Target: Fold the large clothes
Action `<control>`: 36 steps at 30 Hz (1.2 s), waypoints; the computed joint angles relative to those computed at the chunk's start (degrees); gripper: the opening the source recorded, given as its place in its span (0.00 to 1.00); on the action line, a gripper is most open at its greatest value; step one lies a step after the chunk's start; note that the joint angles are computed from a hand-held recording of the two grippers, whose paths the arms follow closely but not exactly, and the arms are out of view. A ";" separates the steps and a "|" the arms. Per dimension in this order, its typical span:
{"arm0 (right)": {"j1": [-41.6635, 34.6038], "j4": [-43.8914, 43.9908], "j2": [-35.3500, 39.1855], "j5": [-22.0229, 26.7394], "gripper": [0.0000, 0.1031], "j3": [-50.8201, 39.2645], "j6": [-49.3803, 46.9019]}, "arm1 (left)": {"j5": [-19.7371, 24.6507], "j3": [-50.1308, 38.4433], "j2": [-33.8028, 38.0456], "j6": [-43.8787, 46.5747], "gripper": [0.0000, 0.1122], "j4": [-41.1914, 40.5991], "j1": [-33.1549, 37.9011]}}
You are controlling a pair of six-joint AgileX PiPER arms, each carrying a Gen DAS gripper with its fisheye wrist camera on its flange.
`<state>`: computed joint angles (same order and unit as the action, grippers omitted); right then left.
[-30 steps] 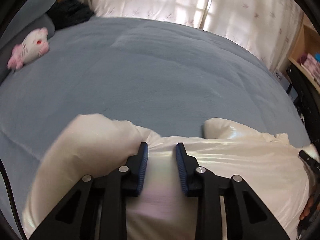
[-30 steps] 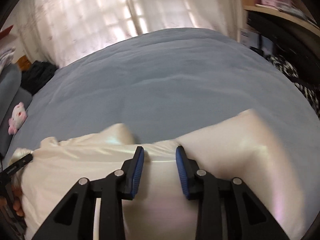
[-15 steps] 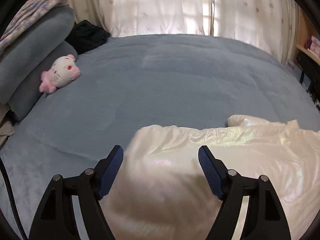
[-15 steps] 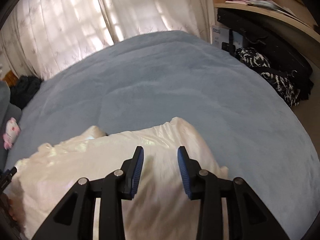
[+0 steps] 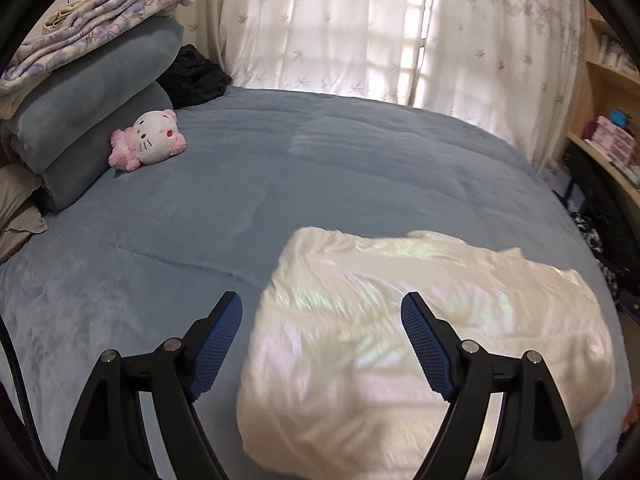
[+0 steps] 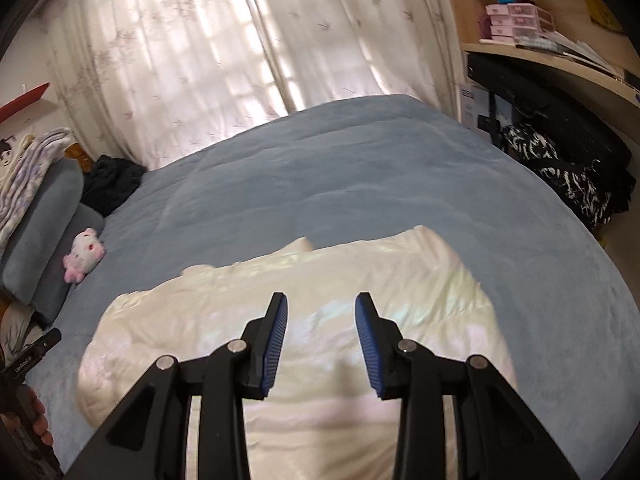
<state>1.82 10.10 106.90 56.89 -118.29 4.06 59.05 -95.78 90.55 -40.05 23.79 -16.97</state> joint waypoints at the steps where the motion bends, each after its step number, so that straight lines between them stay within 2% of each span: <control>1: 0.70 0.05 -1.36 -0.62 0.34 1.74 0.31 | -0.31 1.67 -1.70 -0.34 0.72 -0.65 -0.80; 5: 2.65 2.70 -6.20 -3.65 0.34 8.96 -0.26 | -4.64 10.05 -8.28 -1.29 0.78 -6.37 -1.76; 11: 6.99 1.52 -10.83 -9.50 0.34 18.26 -0.86 | -20.13 31.84 -18.81 4.65 0.80 -28.52 2.48; 15: 9.55 1.76 -13.39 -14.01 0.34 24.79 -1.42 | -27.76 41.75 -21.03 4.53 0.80 -32.86 1.66; 20: 12.56 1.67 -14.27 -17.25 0.34 29.63 -2.36 | -33.61 47.10 -18.14 10.63 0.80 -43.27 3.21; 23: 13.50 2.17 -13.76 -18.07 0.34 30.95 -3.07 | -38.58 50.11 -16.42 15.48 0.80 -50.36 4.36; 26: 13.93 3.61 -12.72 -17.98 0.34 31.44 -4.03 | -42.67 52.12 -13.41 27.12 0.80 -63.70 6.38; 29: 14.40 4.30 -11.20 -17.91 0.34 31.17 -4.70 | -45.76 51.96 -10.16 36.69 0.80 -73.39 7.27; 36: 15.98 1.89 -5.53 -17.22 0.33 24.98 -2.52 | -47.47 44.28 -1.23 41.71 0.81 -78.52 10.24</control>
